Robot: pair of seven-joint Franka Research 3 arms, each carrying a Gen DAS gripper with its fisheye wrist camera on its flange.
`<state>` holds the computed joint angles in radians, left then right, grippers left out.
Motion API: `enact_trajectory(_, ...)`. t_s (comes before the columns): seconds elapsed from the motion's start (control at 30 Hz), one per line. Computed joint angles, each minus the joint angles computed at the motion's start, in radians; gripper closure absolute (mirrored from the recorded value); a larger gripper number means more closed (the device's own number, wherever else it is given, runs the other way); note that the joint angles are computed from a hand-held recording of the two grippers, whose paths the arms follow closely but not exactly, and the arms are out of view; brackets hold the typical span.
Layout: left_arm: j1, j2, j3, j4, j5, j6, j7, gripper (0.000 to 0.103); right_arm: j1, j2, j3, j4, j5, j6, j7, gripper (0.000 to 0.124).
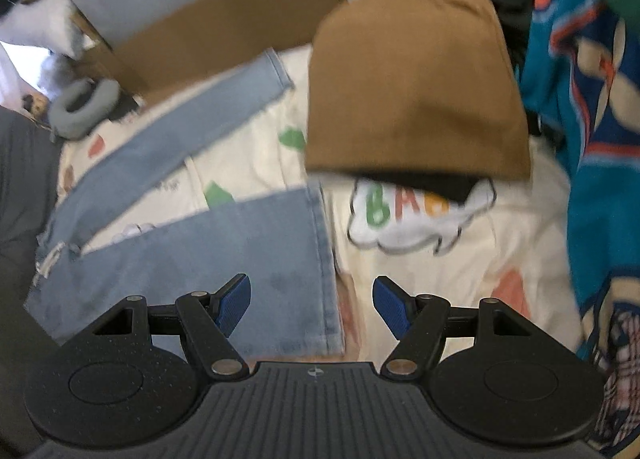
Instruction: Fold clothes
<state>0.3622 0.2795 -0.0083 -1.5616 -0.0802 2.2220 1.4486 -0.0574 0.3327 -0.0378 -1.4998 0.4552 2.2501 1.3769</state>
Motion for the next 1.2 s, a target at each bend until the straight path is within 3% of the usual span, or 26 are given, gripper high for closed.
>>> enact_trajectory(0.33, 0.001, -0.004, 0.01, -0.088, 0.006, 0.04, -0.05, 0.009, 0.006, 0.036, 0.011, -0.056, 0.014, -0.037, 0.022, 0.051)
enact_trajectory(0.7, -0.002, -0.006, 0.011, -0.141, 0.014, 0.078, -0.094, 0.01, 0.017, 0.068, 0.012, -0.127, 0.023, 0.005, 0.016, 0.051)
enact_trajectory(0.97, -0.005, 0.008, 0.01, -0.138, 0.034, 0.058, -0.119, 0.01, -0.011, 0.106, 0.044, -0.122, 0.166, 0.023, 0.044, 0.053)
enact_trajectory(1.2, 0.0, 0.003, 0.005, -0.146, 0.016, 0.077, -0.118, 0.01, -0.052, 0.135, 0.059, -0.151, 0.319, 0.016, 0.153, 0.055)
